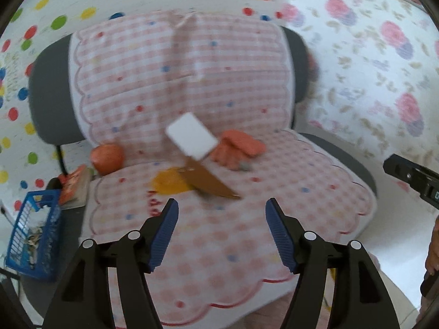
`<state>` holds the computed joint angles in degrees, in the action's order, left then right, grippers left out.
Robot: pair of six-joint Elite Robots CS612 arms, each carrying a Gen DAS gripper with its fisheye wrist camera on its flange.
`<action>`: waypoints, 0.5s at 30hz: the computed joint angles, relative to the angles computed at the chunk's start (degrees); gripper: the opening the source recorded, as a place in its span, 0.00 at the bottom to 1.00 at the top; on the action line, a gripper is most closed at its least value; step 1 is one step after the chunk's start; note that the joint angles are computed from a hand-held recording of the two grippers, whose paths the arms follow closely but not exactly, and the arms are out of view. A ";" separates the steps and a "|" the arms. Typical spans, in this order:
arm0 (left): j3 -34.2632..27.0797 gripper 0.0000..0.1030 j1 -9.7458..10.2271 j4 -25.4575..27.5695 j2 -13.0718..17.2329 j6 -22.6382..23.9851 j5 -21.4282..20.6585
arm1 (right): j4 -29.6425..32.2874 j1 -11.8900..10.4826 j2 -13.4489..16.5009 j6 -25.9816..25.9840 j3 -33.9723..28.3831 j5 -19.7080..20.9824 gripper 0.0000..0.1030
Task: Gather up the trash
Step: 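Move both tools back over the chair seat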
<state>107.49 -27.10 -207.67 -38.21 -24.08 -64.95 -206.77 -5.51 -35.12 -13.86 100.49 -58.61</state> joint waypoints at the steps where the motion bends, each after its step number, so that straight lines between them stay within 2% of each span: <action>1: -0.23 0.71 0.49 0.18 0.18 -0.22 0.13 | 1.29 0.48 0.39 -0.60 -0.93 -0.01 0.37; 4: -0.91 0.71 1.89 1.59 0.77 -1.58 0.16 | 4.75 1.44 1.13 -2.02 -2.89 -0.31 0.40; 11: -4.26 0.71 5.34 7.66 3.20 -3.47 -3.05 | 12.12 4.09 3.17 -4.93 -8.46 -2.02 0.40; 15: -7.01 0.64 6.89 10.86 4.66 -3.15 -5.83 | 15.07 5.19 4.52 -5.10 -11.87 -2.59 0.40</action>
<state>100.48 -20.21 -196.81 -33.55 -27.23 -70.78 -191.70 -0.32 -30.60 -18.96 88.61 -61.20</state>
